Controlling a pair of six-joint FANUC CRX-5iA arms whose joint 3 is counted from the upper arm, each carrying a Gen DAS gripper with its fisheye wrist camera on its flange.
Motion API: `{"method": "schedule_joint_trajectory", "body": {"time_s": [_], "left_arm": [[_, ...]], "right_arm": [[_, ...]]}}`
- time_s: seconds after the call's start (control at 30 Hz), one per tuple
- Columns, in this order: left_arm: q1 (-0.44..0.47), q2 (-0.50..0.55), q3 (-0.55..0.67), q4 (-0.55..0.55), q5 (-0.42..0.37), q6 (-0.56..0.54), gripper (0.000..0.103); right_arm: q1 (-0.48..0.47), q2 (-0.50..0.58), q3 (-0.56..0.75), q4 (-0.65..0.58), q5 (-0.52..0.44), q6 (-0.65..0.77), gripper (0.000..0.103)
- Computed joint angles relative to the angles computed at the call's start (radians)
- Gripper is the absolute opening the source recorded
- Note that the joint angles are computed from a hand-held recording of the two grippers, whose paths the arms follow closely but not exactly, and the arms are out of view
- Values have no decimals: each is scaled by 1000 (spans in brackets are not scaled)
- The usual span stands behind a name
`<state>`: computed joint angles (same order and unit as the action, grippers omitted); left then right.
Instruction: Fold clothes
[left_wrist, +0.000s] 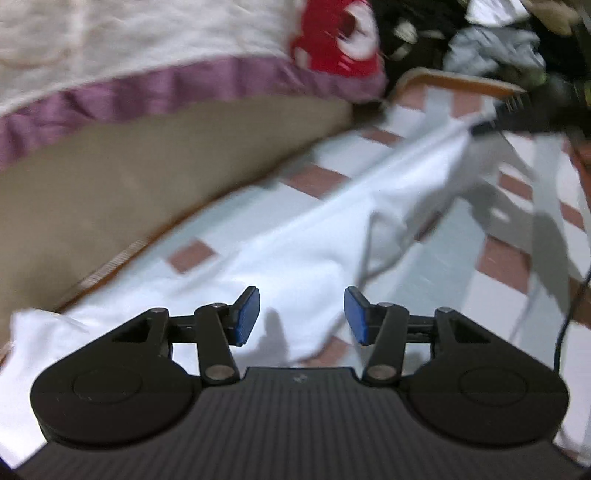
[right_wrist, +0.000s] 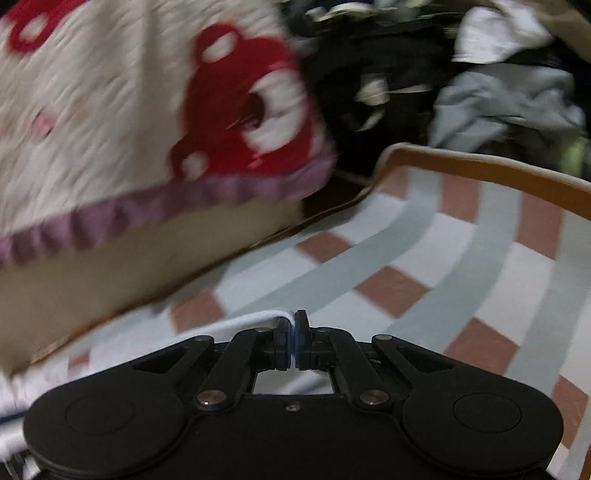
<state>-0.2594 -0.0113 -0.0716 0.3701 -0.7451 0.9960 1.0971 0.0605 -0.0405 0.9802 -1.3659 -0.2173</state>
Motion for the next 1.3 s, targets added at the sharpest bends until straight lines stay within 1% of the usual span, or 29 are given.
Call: {"method": "schedule_joint_trajectory", "body": {"time_s": [0.07,0.2,0.23,0.27,0.3,0.37,0.43,0.5,0.53,0.6,0.63,0.7,0.73,0.77,0.8,0.83,0.87,0.97,1.03,1.07,1.1,1.17,1.23,1.27,1.3], "left_arm": [[-28,10,0,-11,7,7,51],[-76,7,-28,-5,109,6,52],[-89,9,-31,-4,137,0,54],[-104,13,-29,-12,163,-2,59],[-122,28,-7,-45,173,12,66],[-155,86,72,-129,157,79,70],[-175,151,149,-175,116,136,70],[-193,216,229,-218,72,187,69],[-202,244,272,-256,45,220,69],[-235,308,390,-385,-33,301,69],[-244,329,428,-422,-52,324,69],[-236,360,463,-382,-65,315,69],[-227,369,468,-342,-63,311,67],[-219,379,476,-308,-67,310,61],[-209,391,485,-265,-76,302,40],[-196,400,490,-214,-88,301,27],[-184,410,495,-169,-100,326,12],[-145,438,502,-22,-135,411,12],[-95,453,461,161,-172,516,12],[-74,465,446,236,-204,579,12],[-58,474,433,291,-225,626,12],[-49,470,413,307,-221,647,12],[-48,468,414,284,-218,663,12],[-47,465,398,309,-204,654,12],[-44,461,369,360,-186,644,12]], "right_arm": [[-2,-22,-38,34,14,-49,2],[-1,-8,-38,89,5,-44,2],[0,-4,-35,97,-1,-32,2],[2,2,-30,102,-12,-18,2],[5,8,-24,107,-22,-3,2],[5,10,-18,106,-39,14,2],[4,1,-25,99,-49,2,2],[-2,-17,-46,84,-43,-40,2],[-5,-30,-58,71,-32,-62,2],[-16,-62,-94,46,7,-111,4],[-22,-80,-117,38,28,-148,4],[-35,-120,-164,13,65,-236,4],[-39,-140,-182,-8,74,-290,5],[-41,-155,-197,-21,76,-338,7],[-39,-164,-208,-25,64,-375,10],[-34,-160,-205,-30,34,-398,13],[-28,-151,-195,-36,-4,-413,16],[-15,-127,-166,-62,-102,-458,17],[-13,-131,-157,-85,-118,-494,24],[-13,-142,-162,-92,-103,-525,40],[-14,-153,-172,-92,-78,-553,50],[-21,-160,-178,-95,-29,-555,51],[-34,-147,-146,-143,-2,-507,54],[-38,-139,-131,-164,4,-489,55],[-40,-133,-122,-175,5,-481,55]]}}
